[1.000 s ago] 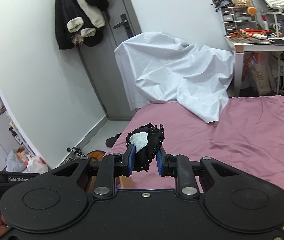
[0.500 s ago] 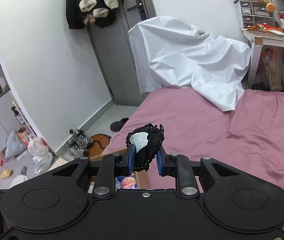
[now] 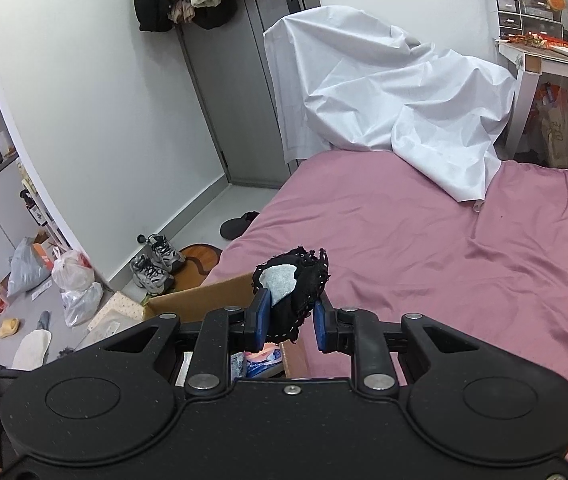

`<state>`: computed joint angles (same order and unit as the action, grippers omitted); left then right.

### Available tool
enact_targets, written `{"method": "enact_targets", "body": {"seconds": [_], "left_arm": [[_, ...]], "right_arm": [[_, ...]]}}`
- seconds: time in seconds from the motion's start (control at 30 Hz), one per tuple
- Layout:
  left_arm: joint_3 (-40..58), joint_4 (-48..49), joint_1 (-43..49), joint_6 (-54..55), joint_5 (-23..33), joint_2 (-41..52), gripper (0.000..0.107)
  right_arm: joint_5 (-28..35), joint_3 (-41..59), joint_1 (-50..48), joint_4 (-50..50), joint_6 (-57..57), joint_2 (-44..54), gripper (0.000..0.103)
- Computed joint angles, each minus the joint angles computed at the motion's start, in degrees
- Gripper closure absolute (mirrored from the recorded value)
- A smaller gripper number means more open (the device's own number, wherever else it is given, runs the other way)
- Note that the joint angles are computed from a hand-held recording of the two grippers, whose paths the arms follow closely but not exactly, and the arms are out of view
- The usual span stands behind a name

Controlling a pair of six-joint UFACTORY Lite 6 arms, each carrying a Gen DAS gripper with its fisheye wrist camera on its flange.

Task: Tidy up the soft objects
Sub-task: 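Open both grippers to drop the tissue bundle and black plush into the box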

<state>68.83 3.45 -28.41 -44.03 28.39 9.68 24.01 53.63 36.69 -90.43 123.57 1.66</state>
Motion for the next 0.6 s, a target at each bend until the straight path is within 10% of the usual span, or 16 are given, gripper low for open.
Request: {"method": "enact_targets", "body": {"seconds": [0.3,0.6], "left_arm": [[0.1,3.0,0.5,-3.6,1.8,-2.6,0.039],[1.7,7.4,-0.9,-7.4,6.0,-6.0,0.039]], "right_arm": [[-2.6,0.4,0.3,-0.5,-1.5,0.6,0.077],[-5.3,0.9,0.8,3.3,-6.9,0.0,0.048]]}}
